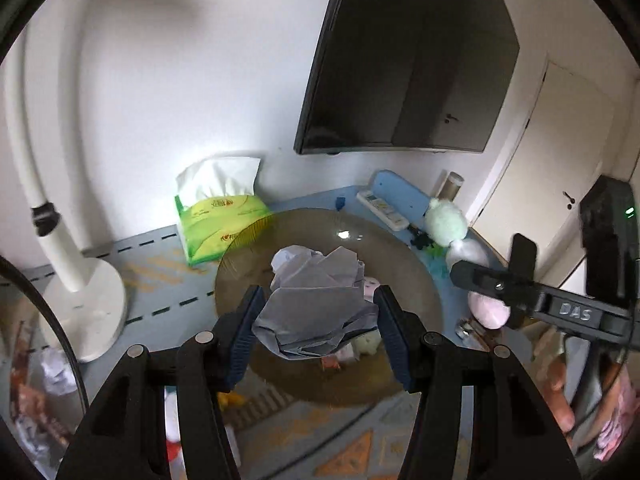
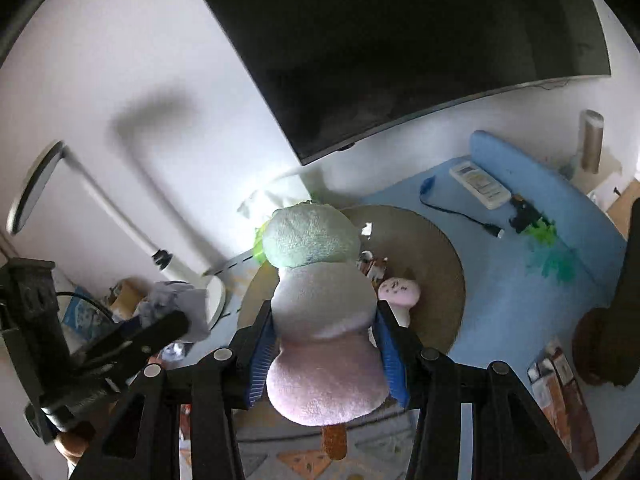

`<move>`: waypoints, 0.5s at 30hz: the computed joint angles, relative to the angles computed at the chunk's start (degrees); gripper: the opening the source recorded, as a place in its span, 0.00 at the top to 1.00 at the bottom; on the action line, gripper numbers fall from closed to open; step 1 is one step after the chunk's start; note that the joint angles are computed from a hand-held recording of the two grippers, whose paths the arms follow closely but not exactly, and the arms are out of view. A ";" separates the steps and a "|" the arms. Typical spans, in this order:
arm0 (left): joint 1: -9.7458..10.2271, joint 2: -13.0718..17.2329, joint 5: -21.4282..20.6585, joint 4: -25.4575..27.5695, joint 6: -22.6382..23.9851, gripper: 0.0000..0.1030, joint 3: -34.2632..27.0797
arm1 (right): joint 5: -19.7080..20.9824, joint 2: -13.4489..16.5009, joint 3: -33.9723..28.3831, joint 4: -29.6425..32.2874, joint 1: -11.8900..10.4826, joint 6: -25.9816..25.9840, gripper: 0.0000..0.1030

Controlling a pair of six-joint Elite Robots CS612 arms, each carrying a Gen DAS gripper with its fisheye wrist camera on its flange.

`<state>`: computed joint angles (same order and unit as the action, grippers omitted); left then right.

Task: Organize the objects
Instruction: 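Carry the paper and plush to the basket and release them inside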

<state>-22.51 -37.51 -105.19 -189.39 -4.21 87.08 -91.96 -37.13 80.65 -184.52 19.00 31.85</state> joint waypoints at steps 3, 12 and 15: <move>-0.38 1.60 1.61 1.69 -0.17 0.48 -2.13 | -4.56 1.45 -2.71 2.44 0.52 -2.34 0.54; 0.31 3.71 -1.89 5.19 -3.89 0.28 -5.59 | -1.93 3.58 -4.95 6.37 -0.33 -3.49 0.49; 0.65 2.99 -3.01 3.81 -4.64 0.28 -4.26 | -1.11 2.95 -3.22 4.78 -0.56 -3.80 0.49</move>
<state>-21.86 -34.52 -108.20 -185.57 -8.84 82.83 -93.07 -34.18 77.43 -179.74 18.44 28.04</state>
